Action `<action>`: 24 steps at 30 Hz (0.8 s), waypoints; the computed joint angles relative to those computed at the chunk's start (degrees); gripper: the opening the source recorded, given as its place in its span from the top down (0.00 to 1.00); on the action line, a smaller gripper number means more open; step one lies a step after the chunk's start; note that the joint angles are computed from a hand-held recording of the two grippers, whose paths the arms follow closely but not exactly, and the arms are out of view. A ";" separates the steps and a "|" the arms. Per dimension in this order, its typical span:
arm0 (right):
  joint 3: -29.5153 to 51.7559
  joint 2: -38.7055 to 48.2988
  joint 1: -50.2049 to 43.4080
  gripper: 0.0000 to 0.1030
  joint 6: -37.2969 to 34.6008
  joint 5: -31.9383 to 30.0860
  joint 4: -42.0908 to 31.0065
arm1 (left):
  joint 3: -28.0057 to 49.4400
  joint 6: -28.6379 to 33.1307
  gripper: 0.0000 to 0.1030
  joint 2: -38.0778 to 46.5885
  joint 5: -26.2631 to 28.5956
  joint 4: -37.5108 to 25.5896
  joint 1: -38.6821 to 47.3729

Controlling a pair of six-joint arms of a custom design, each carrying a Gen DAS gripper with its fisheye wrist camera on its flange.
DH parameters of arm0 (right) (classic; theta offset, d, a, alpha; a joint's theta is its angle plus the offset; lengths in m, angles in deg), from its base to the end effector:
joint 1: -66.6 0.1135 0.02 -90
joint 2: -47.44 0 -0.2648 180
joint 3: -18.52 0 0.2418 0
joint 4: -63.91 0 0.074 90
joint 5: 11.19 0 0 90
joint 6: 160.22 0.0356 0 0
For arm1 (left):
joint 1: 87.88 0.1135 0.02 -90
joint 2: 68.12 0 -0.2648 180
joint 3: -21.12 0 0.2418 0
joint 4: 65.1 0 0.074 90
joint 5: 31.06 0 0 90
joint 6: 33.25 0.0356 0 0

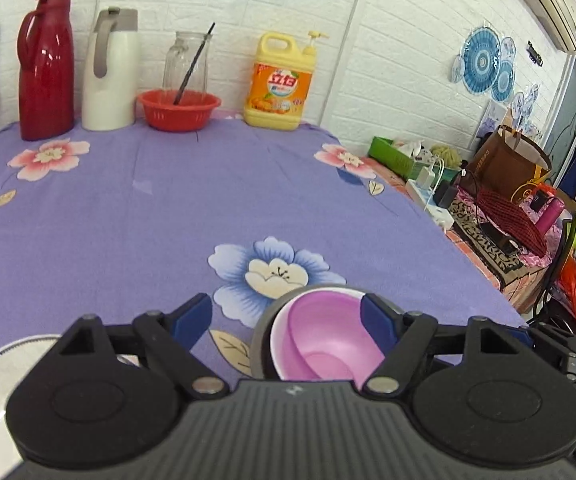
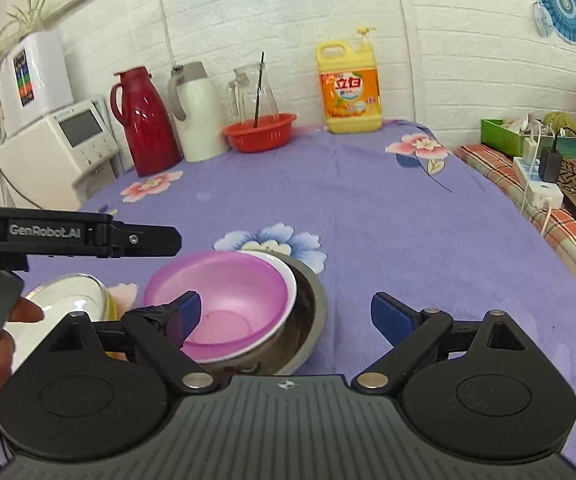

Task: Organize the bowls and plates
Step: 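Lift the pink bowl with the left tool into the white bowl, then press the pink bowl down into the stack with the left tool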

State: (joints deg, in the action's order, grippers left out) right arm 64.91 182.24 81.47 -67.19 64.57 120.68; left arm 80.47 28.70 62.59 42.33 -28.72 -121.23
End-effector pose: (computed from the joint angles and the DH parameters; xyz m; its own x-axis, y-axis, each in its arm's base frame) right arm 0.2932 0.0869 0.0028 -0.5302 -0.0878 -0.8433 -0.4237 0.8890 0.1739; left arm 0.3051 -0.1886 0.0231 -0.5784 -0.1588 -0.8002 0.0671 0.9683 -0.2407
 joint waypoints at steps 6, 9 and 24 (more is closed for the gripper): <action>6.70 1.78 0.03 0.00 0.43 0.48 -7.81 | 7.37 1.41 0.27 3.14 5.10 -8.77 3.48; 9.65 3.21 0.35 0.00 0.63 0.87 -10.71 | 10.85 2.52 0.27 4.55 5.90 -13.12 4.20; 17.96 8.64 2.31 0.00 1.20 1.62 -15.96 | 19.84 5.27 0.26 9.66 8.44 -21.09 5.51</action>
